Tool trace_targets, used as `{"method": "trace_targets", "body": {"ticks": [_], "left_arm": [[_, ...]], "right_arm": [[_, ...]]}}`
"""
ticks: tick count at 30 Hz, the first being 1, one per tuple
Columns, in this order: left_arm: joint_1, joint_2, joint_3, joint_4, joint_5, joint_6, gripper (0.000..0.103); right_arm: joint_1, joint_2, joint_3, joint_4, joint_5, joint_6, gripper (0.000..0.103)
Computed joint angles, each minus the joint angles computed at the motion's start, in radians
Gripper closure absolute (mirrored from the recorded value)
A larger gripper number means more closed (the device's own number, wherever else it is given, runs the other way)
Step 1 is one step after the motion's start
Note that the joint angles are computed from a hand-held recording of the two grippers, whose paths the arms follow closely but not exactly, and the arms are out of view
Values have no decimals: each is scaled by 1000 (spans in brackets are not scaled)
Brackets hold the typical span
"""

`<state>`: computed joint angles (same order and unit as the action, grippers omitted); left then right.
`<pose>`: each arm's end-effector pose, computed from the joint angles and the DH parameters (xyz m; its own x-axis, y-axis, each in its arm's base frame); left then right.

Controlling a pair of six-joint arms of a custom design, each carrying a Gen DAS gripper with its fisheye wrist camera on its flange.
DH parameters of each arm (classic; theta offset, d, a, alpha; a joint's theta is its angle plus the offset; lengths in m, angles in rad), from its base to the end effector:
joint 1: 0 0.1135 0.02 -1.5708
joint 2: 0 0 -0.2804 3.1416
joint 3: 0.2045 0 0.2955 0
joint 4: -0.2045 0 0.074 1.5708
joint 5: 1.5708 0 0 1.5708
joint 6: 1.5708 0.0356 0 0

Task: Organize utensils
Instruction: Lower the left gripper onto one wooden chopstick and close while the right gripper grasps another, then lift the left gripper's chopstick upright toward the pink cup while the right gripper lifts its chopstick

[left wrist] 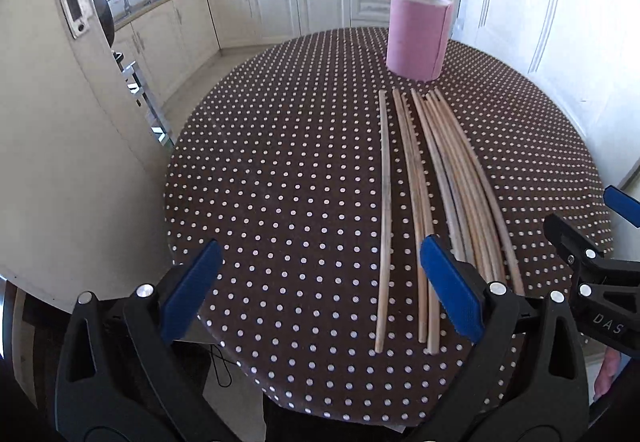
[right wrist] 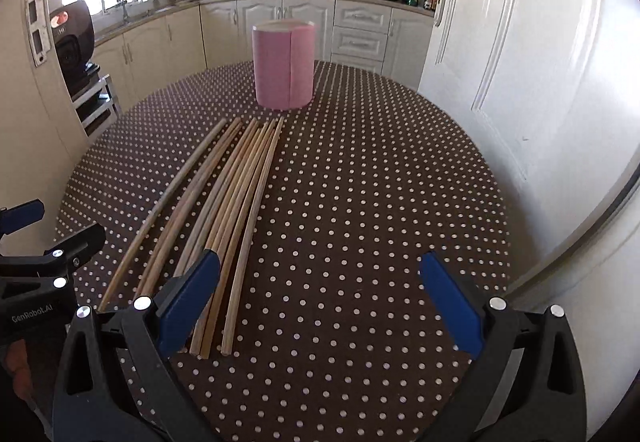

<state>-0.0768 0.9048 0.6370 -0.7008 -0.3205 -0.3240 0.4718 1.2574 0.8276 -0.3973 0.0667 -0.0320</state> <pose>0.2030 -0.0044 0.2265 -0.7455 -0.2457 -0.6196 -0.3612 0.9302 0.0658 0.2645 0.1323 0.2336 -0.6420 -0.3634 -0.6751 -0.4340 0.8981 -0.0707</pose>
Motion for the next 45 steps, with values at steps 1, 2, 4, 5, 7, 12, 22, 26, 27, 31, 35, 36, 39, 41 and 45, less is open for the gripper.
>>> {"method": "trace_targets", "body": {"ticks": [1, 2, 4, 5, 7, 12, 22, 26, 27, 31, 35, 36, 39, 41, 45], "left_arm": [[14, 24, 0, 15, 14, 8, 6], [26, 44, 1, 28, 28, 14, 6], [48, 79, 4, 48, 58, 29, 6], [59, 110, 13, 57, 71, 36, 7], [74, 156, 25, 75, 88, 46, 8], [97, 261, 70, 104, 88, 71, 10], [128, 341, 110, 152, 131, 90, 22], [141, 357, 128, 167, 178, 113, 50], [144, 366, 136, 171, 187, 126, 57], [137, 390, 154, 180, 196, 144, 79], [152, 386, 150, 184, 221, 160, 91], [158, 386, 151, 182, 230, 156, 93], [181, 384, 155, 174, 260, 138, 97], [220, 388, 157, 181, 308, 146, 97], [269, 388, 155, 189, 375, 158, 97]], "right_arm": [[2, 24, 14, -6, 3, 0, 7], [-2, 41, 27, -14, 0, -3, 7], [-5, 75, 47, -24, -10, -6, 7], [-5, 91, 55, -24, -8, -8, 7], [2, 124, 74, -25, 20, -13, 7], [-12, 162, 104, -33, -7, -21, 7], [26, 232, 135, 8, 59, -45, 7], [33, 248, 141, 41, 60, -54, 37], [29, 255, 148, 40, 47, -52, 48], [22, 268, 149, 58, -14, -66, 79], [39, 275, 146, 79, -10, -101, 98], [41, 276, 145, 82, -5, -101, 98], [38, 285, 159, 72, -19, -91, 99], [23, 289, 166, 67, -52, -74, 99], [1, 275, 157, 85, -63, -56, 99]]}}
